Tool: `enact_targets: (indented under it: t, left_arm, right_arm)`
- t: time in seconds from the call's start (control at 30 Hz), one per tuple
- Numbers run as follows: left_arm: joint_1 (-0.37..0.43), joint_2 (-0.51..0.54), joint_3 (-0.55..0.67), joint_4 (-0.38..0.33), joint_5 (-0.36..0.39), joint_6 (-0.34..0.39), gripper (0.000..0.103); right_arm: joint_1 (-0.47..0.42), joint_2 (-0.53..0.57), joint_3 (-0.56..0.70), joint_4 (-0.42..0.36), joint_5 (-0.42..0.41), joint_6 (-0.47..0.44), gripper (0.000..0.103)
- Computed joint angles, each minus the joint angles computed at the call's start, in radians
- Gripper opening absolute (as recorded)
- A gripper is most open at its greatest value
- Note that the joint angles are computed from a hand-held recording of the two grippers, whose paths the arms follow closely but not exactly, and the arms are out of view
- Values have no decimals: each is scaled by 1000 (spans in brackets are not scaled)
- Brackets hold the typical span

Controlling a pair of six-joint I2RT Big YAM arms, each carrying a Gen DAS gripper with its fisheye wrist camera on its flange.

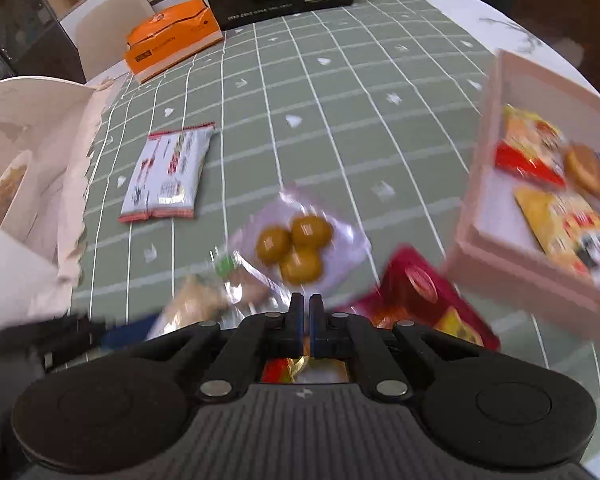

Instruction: Organize snacks

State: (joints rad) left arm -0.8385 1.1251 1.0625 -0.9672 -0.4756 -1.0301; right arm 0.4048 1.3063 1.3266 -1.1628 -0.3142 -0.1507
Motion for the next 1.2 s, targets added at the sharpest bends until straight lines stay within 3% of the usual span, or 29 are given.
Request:
enact_targets:
  t: [0.33,0.43,0.5,0.57,0.7,0.93,1.07,1.2]
  left_arm:
    - [-45,17,8,45,11,-74,33]
    - [-72,0,2,17,-28,-131,33]
    - [-87,-23,-5,-20,-51,-180,33]
    - [-101,-46,-8,-60,-72,-222,33]
    - [-131,-79,-8,-123,-112,-281,33]
    - [-133,-76,-14,-157,-77,-332,33]
    - [-134,-60,-2,-175,-75,-338,33]
    - [-148,-54,8,-183,-96,-348,33]
  right_arm:
    - [-110,-141,-149,-7,34,-75,3]
    - [-103,-167,-171,-4,64,-86,14]
    - [-101,-177,-177,0,68,-84,40]
    - [-96,-215,-202,26,47,-74,53]
    - [-86,-237,-222,40,17,-34,55]
    - [-14,-292,-269,83,19,32,58]
    - [42,-276,-274,88,62,81,62]
    - [71,-261,-279,113,84,169,77]
